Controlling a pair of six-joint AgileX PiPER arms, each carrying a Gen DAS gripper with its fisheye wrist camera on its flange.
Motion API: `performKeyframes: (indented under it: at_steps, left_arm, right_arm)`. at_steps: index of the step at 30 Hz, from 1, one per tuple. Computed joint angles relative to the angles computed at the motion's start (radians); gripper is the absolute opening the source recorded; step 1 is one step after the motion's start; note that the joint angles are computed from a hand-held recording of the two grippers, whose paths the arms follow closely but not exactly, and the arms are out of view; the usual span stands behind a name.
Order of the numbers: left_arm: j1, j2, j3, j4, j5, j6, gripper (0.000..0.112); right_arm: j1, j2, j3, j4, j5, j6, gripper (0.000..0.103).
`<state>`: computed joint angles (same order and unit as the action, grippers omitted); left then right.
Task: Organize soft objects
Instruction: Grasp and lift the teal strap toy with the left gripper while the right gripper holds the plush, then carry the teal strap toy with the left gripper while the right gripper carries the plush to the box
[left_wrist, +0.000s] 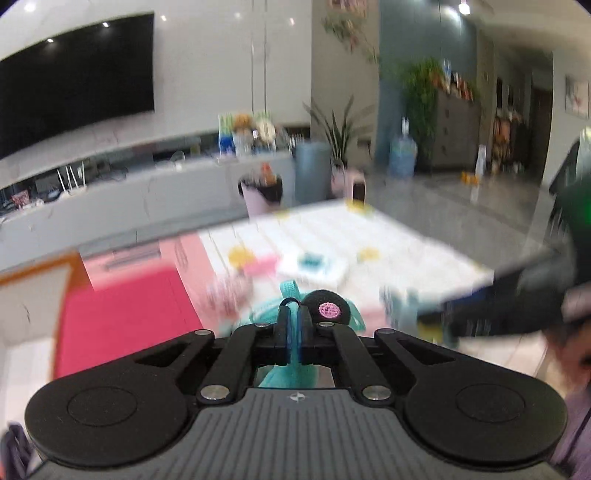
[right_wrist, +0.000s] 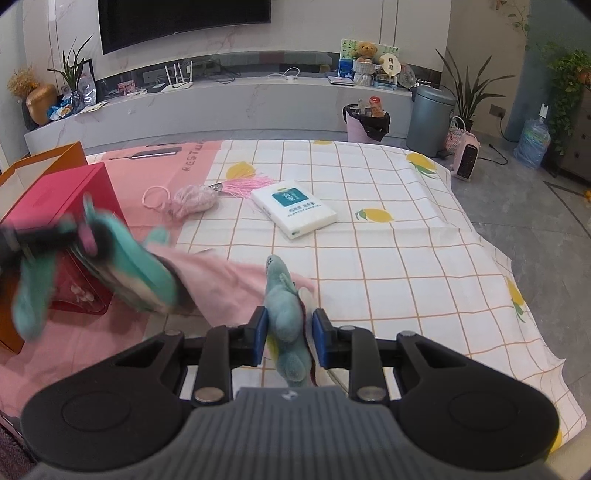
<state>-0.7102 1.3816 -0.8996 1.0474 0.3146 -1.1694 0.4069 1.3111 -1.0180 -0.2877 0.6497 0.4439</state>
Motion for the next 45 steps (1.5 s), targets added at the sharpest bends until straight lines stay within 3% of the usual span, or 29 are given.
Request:
performKeyframes:
  at_steps: [5,9,15,22,25,34,39,45]
  left_arm:
    - [0.035,-0.043,-0.093,-0.135,-0.008,0.149,0.003]
    - [0.019,-0.043,-0.140,-0.119,0.016,0.144,0.003]
    - [0.017,-0.036,-0.205,-0.241,0.039,0.268,0.003]
    - [0.071,-0.054,-0.266,-0.411,0.071,0.426,0.003]
    - [0.093,-0.065,-0.285,-0.465,0.106,0.489,0.003]
    - [0.193,-0.129,-0.307,-0.508,0.193,0.570,0.003]
    - [0.302,-0.162,-0.325,-0.558,0.205,0.646,0.003]
    - [0.511,-0.205,-0.293,-0.791,0.165,0.859,0.003]
  right_arm:
    - [0.013,-0.023,0.010,-0.047,-0.009,0.050,0.025]
    - [0.033,-0.047,0.009,-0.105,-0.005,0.111,0.024]
    - [0.055,-0.084,-0.005,-0.118,-0.006,0.138,0.024]
    - [0.116,-0.066,-0.114,-0.191,0.047,0.198,0.024]
    - [0.198,-0.023,-0.199,-0.312,0.120,0.267,0.024]
    - [0.383,0.150,-0.522,-0.396,0.260,0.224,0.024]
    - [0.475,0.301,-0.791,-0.409,0.330,0.125,0.024]
    - [0.543,0.542,-1.199,-0.301,0.420,-0.014,0.024]
